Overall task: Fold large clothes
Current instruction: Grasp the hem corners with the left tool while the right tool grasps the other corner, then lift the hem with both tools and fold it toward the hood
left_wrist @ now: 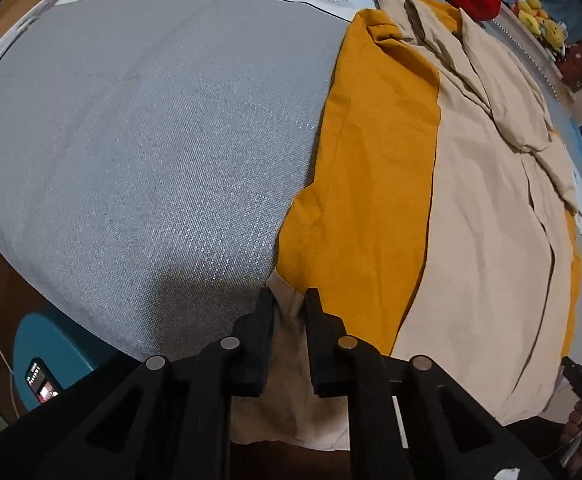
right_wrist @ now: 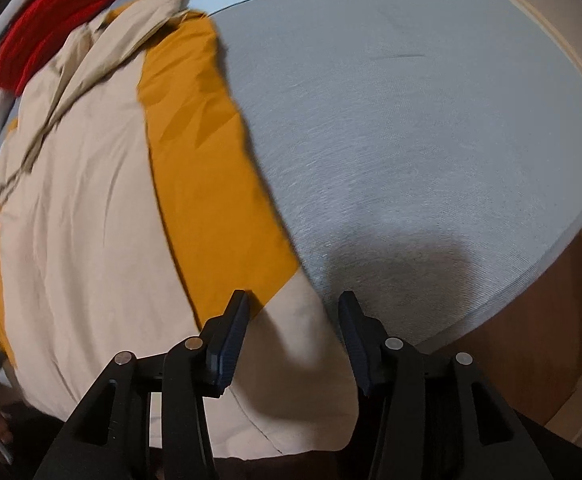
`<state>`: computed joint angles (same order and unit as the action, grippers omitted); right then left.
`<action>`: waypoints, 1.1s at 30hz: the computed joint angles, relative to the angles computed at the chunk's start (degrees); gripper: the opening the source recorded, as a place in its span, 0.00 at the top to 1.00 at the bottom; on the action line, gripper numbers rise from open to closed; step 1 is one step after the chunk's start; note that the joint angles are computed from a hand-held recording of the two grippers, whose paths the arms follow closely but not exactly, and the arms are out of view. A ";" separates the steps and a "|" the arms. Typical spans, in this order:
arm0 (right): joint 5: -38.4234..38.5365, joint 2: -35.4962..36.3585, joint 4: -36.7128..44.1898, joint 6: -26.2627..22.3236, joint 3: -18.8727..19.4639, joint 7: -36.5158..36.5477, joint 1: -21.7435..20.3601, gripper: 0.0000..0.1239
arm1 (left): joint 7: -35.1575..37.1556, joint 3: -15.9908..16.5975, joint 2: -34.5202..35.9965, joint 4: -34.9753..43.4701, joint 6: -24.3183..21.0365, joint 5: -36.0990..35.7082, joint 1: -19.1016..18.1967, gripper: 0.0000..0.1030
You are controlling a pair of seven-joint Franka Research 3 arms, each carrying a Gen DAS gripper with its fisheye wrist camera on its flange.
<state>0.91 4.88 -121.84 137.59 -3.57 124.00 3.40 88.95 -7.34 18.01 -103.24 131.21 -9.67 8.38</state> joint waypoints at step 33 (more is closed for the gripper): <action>5.05 -1.22 -2.49 6.47 -0.77 -3.39 -0.64 0.73 | -1.47 -0.27 1.24 0.91 -1.39 3.53 -1.13 0.79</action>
